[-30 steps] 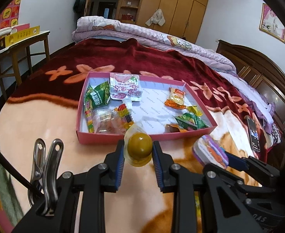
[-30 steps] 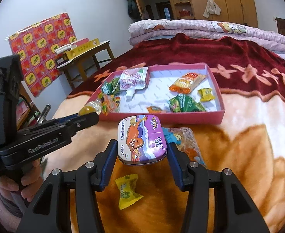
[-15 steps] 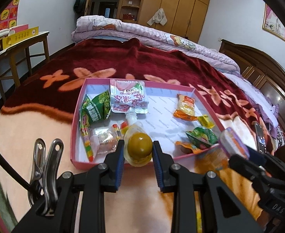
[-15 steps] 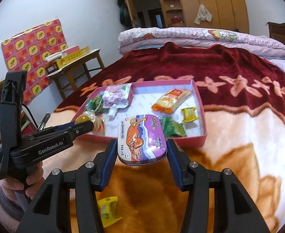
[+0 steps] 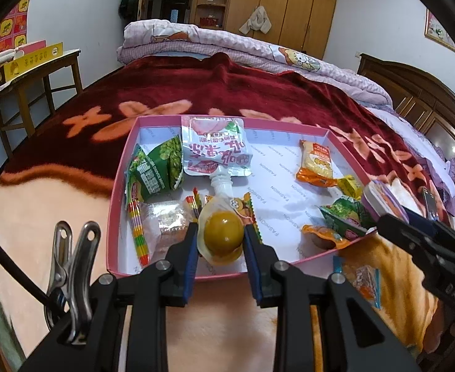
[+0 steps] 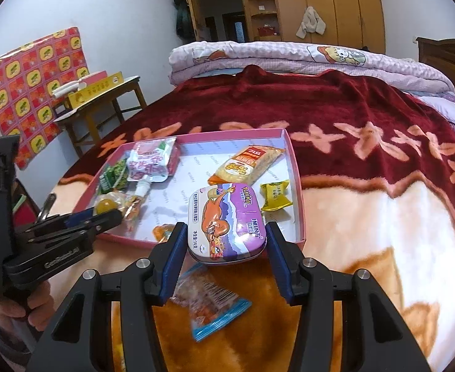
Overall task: Organize snacks
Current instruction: 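Carry the jelly cup with the left gripper into the tray while the right carries the tin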
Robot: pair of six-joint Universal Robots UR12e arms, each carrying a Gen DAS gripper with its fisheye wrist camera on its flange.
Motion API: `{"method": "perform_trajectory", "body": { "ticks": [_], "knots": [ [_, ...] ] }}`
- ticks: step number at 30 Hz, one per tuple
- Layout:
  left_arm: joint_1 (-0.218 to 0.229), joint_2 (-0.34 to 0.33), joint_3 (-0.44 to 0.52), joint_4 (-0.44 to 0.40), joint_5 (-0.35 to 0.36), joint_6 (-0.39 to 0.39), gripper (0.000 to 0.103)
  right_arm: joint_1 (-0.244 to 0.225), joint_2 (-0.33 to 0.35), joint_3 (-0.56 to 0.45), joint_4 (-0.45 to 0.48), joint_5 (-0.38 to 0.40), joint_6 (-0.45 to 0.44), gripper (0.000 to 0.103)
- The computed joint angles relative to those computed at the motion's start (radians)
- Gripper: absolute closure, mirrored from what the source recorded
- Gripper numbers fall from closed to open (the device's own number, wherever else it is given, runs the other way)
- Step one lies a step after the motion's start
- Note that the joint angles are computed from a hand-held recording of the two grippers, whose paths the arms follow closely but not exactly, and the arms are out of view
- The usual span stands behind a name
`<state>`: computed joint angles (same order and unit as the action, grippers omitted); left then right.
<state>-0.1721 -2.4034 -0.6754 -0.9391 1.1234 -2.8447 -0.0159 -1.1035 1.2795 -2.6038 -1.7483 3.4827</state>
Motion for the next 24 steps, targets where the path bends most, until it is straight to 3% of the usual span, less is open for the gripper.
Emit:
{"method": "perform_trajectory", "body": {
  "ticks": [24],
  "knots": [
    [-0.002, -0.002, -0.005, 0.015, 0.004, -0.005, 0.073, -0.029, 0.047, -0.050, 0.017, 0.010, 0.036, 0.051]
  ]
}}
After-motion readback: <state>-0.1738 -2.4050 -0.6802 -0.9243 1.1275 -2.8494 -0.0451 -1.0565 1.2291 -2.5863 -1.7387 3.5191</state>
